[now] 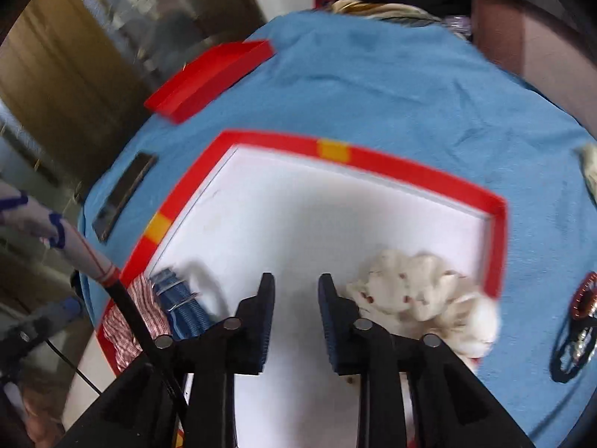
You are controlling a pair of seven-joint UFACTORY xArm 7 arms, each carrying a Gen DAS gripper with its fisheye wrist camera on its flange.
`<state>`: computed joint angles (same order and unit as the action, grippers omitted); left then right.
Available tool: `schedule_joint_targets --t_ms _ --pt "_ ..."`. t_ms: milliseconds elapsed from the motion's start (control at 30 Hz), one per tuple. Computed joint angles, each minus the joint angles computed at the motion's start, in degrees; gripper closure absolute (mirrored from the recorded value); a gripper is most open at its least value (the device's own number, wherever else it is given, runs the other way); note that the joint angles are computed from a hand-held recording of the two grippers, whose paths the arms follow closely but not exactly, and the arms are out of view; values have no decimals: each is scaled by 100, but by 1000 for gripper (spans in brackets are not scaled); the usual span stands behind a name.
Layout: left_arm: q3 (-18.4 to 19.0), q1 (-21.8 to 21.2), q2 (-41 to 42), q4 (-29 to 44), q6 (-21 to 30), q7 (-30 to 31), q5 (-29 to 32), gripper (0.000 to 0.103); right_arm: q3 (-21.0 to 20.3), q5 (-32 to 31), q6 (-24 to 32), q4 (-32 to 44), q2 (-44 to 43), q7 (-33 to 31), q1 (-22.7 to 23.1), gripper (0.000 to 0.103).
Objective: Organize jewelry
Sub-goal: 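Move both tools back to the table, left tool over the black hair tie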
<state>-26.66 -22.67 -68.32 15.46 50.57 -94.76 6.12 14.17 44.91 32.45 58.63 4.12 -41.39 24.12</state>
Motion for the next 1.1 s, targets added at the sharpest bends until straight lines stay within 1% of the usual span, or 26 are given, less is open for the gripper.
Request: schedule_joint_targets --t_ms 67,133,200,233,267,333,400,500,567,667,700,733,800,833,867,900,967,1000,1033,1100 --pt "-34 70 240 193 77 92 60 44 -77 319 -25 -236 -332 -272 -105 64" --pt "-102 149 535 432 122 203 149 44 -235 615 60 -565 -740 -586 -160 61" --pt "-189 232 892 707 149 312 246 40 -515 916 213 -953 -1197 -937 -235 57" --pt "-247 286 1169 898 115 400 318 40 -687 1035 269 -1167 -1413 -1072 -294 52" --pt "-271 315 1380 1023 49 465 374 40 -859 1071 312 -1369 -1611 -1155 -376 50" --pt "-318 391 1908 1306 -192 598 492 40 -1158 1020 350 -1664 -1872 -1222 -566 50" --pt "-373 452 2387 1562 -421 662 622 40 -1489 848 395 -1901 -2046 -1251 -861 50" --pt "-474 602 3413 2150 -865 766 943 40 -2009 530 574 -2082 -2135 -1280 -1421 50" --pt "-577 712 4190 2633 -1143 748 1308 40 -2334 427 731 -2097 -2158 -1383 -1802 50" --pt "-733 923 5493 3439 -1564 598 2120 40 -2709 449 833 -2022 -2066 -1620 -2322 50" --pt "-653 868 5800 3622 -1644 513 2346 40 -2755 484 840 -2019 -2050 -1680 -2452 50" --pt "-718 999 6347 3953 -1789 400 2701 40 -2801 534 860 -1978 -1995 -1748 -2565 50" --pt "-591 930 7067 4429 -1917 253 3271 40 -2891 632 928 -1986 -1977 -1916 -2807 50" --pt "-402 786 7601 4839 -1916 307 3542 40 -2927 685 959 -1991 -1963 -1999 -2906 50" --pt "-377 775 7895 5094 -1868 354 3649 40 -2943 721 990 -2020 -1979 -2068 -2996 50" --pt "-256 675 8251 5437 -1842 418 3751 40 -2959 747 1031 -2039 -1983 -2142 -3075 50" --pt "-51 559 8854 6052 -1884 671 3709 40 -2956 796 1063 -2128 -2032 -2261 -3197 50" --pt "5 542 9173 6392 -1914 841 3538 40 -3012 792 1124 -2160 -2043 -2364 -3279 50" --pt "-21 584 9418 6622 -1987 1056 3251 40 -3016 811 1147 -2188 -2053 -2397 -3330 50" --pt "-193 684 9785 6900 -2223 1468 2649 46 -3019 913 1213 -2148 -1970 -2430 -3388 50"
